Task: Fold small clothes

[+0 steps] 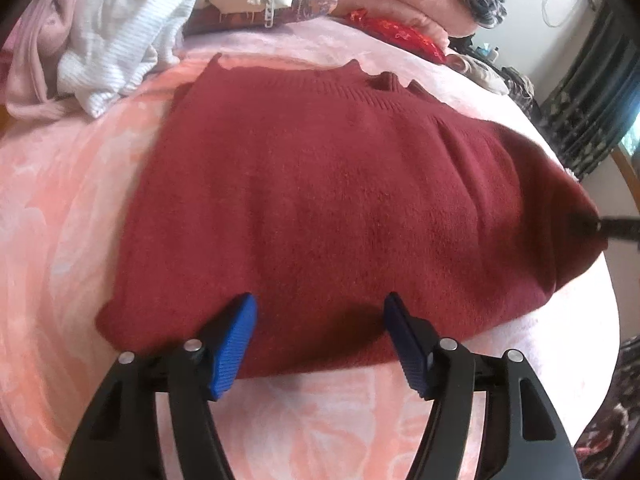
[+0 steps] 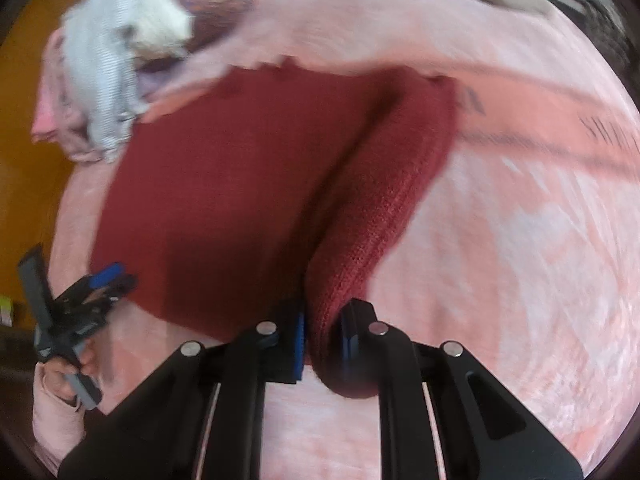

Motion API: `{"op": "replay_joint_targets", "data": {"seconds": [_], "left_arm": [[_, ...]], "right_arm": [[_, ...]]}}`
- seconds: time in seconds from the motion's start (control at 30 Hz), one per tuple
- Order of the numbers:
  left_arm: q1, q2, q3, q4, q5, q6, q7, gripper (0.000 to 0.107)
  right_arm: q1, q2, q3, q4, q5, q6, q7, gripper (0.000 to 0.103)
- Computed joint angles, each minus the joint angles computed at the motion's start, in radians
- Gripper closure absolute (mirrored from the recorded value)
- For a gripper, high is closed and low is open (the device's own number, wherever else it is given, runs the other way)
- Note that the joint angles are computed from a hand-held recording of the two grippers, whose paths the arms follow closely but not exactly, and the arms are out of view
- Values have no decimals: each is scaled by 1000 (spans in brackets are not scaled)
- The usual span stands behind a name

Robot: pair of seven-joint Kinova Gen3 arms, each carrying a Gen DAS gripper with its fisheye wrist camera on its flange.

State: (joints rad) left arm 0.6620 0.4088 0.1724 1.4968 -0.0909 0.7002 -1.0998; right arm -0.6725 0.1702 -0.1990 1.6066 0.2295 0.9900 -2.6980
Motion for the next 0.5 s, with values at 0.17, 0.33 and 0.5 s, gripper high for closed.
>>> {"op": "replay_joint_targets", "data": {"seconds": [0.17,0.33,0.5], "left_arm": [[-29,-28,1,26,22,-18,-2,41],[-36,-41,-9,42,9,-35,23,41],[-33,-35,-12,42,5,-41,40,41]], "right_arm": [[-43,89,-18,-88,4,-61,87,91],[-63,166,-24,-124,-58,-146,233,91],[-101,222,13,-149,-93,-132,297,80]]}}
